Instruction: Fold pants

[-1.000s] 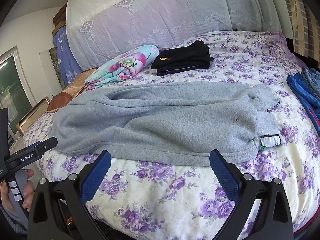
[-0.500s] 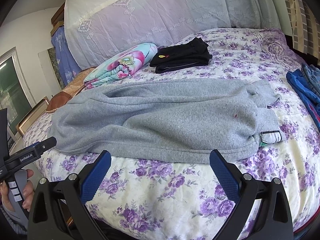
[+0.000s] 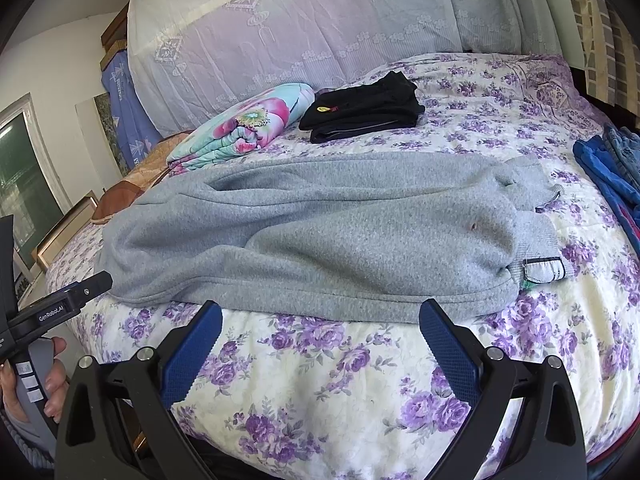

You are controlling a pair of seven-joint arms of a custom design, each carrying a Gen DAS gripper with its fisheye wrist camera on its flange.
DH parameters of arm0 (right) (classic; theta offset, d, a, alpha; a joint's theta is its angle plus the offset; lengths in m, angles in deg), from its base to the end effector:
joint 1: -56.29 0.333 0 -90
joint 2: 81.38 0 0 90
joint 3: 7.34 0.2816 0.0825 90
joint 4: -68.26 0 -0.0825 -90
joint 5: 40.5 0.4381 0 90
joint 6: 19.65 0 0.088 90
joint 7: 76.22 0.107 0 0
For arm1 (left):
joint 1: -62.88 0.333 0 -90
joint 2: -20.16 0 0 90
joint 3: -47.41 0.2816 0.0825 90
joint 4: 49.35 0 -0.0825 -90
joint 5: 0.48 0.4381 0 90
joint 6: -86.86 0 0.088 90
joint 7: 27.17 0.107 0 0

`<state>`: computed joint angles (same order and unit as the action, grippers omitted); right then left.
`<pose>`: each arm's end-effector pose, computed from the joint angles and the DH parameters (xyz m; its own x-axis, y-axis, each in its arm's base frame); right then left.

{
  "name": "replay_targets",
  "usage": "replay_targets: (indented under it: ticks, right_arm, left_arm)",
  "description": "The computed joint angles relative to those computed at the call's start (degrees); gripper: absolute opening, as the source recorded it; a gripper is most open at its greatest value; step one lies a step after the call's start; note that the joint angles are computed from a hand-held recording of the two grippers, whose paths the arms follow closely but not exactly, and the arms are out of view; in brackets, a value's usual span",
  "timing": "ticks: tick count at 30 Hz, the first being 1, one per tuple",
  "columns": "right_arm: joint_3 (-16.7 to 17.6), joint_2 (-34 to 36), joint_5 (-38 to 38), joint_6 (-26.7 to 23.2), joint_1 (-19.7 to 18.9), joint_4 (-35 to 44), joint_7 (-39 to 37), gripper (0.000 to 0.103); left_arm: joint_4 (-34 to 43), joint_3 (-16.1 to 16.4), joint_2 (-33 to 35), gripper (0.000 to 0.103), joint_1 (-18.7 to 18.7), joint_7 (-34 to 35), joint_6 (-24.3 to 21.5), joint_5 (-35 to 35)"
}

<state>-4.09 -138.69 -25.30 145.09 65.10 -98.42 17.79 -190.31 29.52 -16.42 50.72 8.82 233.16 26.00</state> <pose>0.3805 0.0638 0.4970 0.0519 -0.9651 -0.2565 -0.5927 0.1770 -0.7857 0.4131 -0.2581 0.5411 0.0868 -0.9949 0.0513 -0.6414 -0.0952 -0.7613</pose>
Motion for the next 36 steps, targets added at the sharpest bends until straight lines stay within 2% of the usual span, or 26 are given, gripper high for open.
replay_targets:
  ticks: [7,9,12,14,17,20,22,24,26,28,31,32,33,36]
  right_arm:
    - [-0.4,0.1,0.2,-0.3,0.3,-0.2,0.1,0.099]
    - [-1.8,0.5,0.6,-0.7,0.9,0.3,-0.7,0.099]
    - [-4.5,0.2,2.5,-1.2,1.9,0.1,-2.1,0.099]
    - [-7.8,-0.5,4.6,-1.3,3.0,-0.3,-3.9,0.099]
    - [-14.5,-2.6,10.1,-0.7,5.4,-1.5,-7.4,0.099]
    - [-23.5,-4.1,16.3,-2.0,9.4,-1.5,-12.7,0.099]
    - [-29.0,-4.8,20.6,-3.0,11.6,-1.3,-15.5,0.099]
    - [-32.3,-5.2,24.1,-3.4,12.8,-1.1,-17.3,0.099]
    - [-34.6,-6.1,27.2,-3.0,13.8,-1.1,-19.6,0.099]
    - [-35.7,-5.9,29.5,-3.3,14.5,-0.4,-21.2,0.099]
    - [-36.6,-5.2,32.8,-3.7,14.6,0.5,-22.5,0.099]
    - [-36.6,-5.0,33.9,-4.0,14.4,0.8,-22.6,0.099]
    - [-36.7,-4.9,34.8,-4.2,14.1,0.9,-23.0,0.099]
    - [-37.7,-4.1,38.8,-4.7,14.1,1.8,-23.7,0.099]
  left_arm:
    - [-0.4,0.2,-0.2,0.098,-0.1,0.0,0.1,0.0]
    - [-1.2,0.7,-0.5,0.098,-0.4,0.5,0.5,-0.3]
    - [-2.9,3.2,-1.0,0.098,-1.5,2.4,2.4,-2.8]
    - [-4.9,6.0,-1.7,0.098,-2.5,4.6,4.8,-5.9]
    - [-8.1,13.4,-2.2,0.098,-6.1,10.0,10.2,-14.8]
    - [-12.3,22.2,-3.5,0.098,-11.0,14.8,16.5,-25.5]
    - [-14.1,29.1,-4.0,0.098,-15.8,19.0,20.2,-32.2]
    - [-15.2,34.2,-4.5,0.098,-19.6,22.7,23.3,-37.0]
    - [-15.0,36.1,-4.4,0.098,-21.0,25.0,24.7,-39.5]
    - [-14.2,35.7,-3.4,0.098,-20.4,25.8,25.3,-41.0]
    - [-12.3,40.5,-2.4,0.097,-24.5,29.6,26.5,-45.8]
    - [-12.4,42.2,-3.0,0.094,-26.3,31.0,27.3,-47.5]
    - [-12.3,42.5,-3.1,0.080,-26.8,31.9,27.8,-48.5]
    - [-10.4,40.4,-1.5,0.053,-24.8,32.6,26.3,-49.8]
